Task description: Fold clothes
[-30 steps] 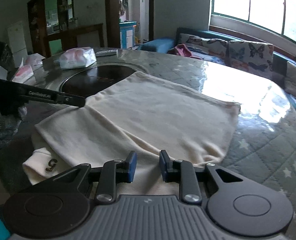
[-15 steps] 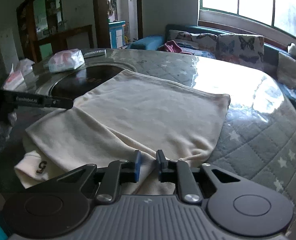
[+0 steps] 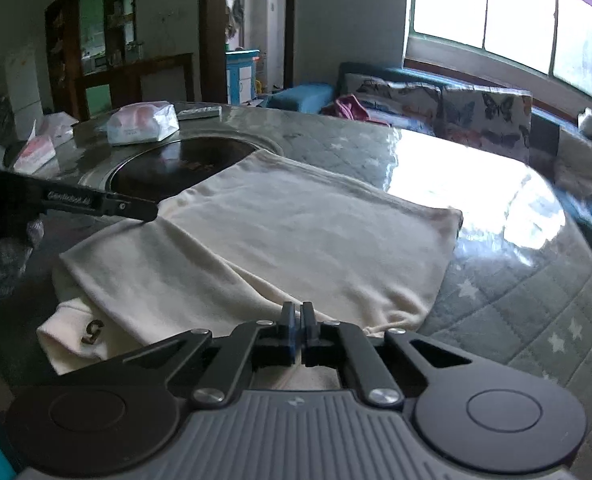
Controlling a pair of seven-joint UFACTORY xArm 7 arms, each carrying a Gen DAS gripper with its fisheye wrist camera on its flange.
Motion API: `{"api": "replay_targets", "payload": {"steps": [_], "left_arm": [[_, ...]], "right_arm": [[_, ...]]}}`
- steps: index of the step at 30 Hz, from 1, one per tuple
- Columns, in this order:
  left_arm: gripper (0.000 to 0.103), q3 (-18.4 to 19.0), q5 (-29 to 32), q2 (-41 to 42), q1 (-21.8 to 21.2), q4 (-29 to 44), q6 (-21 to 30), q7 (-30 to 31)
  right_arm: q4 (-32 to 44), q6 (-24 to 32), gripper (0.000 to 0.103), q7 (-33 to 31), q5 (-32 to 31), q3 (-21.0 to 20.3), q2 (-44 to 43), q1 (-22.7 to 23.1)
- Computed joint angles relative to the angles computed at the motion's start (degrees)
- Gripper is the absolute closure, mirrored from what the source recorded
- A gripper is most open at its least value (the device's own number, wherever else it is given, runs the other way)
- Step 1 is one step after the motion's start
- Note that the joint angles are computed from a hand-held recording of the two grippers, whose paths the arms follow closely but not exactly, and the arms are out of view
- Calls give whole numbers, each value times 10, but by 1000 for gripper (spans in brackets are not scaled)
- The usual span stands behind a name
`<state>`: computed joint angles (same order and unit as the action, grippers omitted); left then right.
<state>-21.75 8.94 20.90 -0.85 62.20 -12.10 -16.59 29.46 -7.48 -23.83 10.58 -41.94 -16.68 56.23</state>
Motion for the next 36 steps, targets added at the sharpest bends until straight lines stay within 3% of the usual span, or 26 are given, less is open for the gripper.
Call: {"api": "replay_targets", "payload": {"steps": [4,7,10,14,17,18,21,25,28,31,32,34,36], "left_arm": [[91,10,-1,-2,-9,-2,-2,2],[91,11,-1,-2,-10,-2,-3,2],[91,13,-1,-2,-12,-3,-4,1],[91,15,-1,-2,-14,-3,-5,-1],[91,16,0,-2,-15,-3,-6,-3],[91,17,0,-2,-16,-4,-6,-3],[91,21,-1,-2,-19,-4,-8,-4],[91,26,-1,-3,-24,-5,-9,-5],[91,25,1,-4,-23,-4,-6,-5],[91,21,2,-11,-20,-7,1,-2],[91,19,2,-15,-20,-8,3,-1],[90,4,7,-21,-8,-14,3,3],[90,-45,28,-25,35,-22,0,3]], "right_arm": [[6,5,84,-7,7,-51,-1,44],[8,5,83,-15,22,-77,-2,74],[11,3,67,-14,31,-88,0,85],[7,-5,74,-10,23,-76,6,76],[0,-14,94,0,4,-36,8,37],[-3,-17,96,4,-5,-22,8,22],[-15,-47,97,18,-23,38,6,-35],[-14,-59,97,43,-33,85,29,-89],[-6,-39,93,68,-58,39,38,-57],[-15,-47,92,72,-77,92,29,-110],[-18,-44,92,71,-91,93,19,-111],[-22,-22,92,61,-125,42,-16,-61],[-23,7,92,32,-129,12,-44,-23]]}}
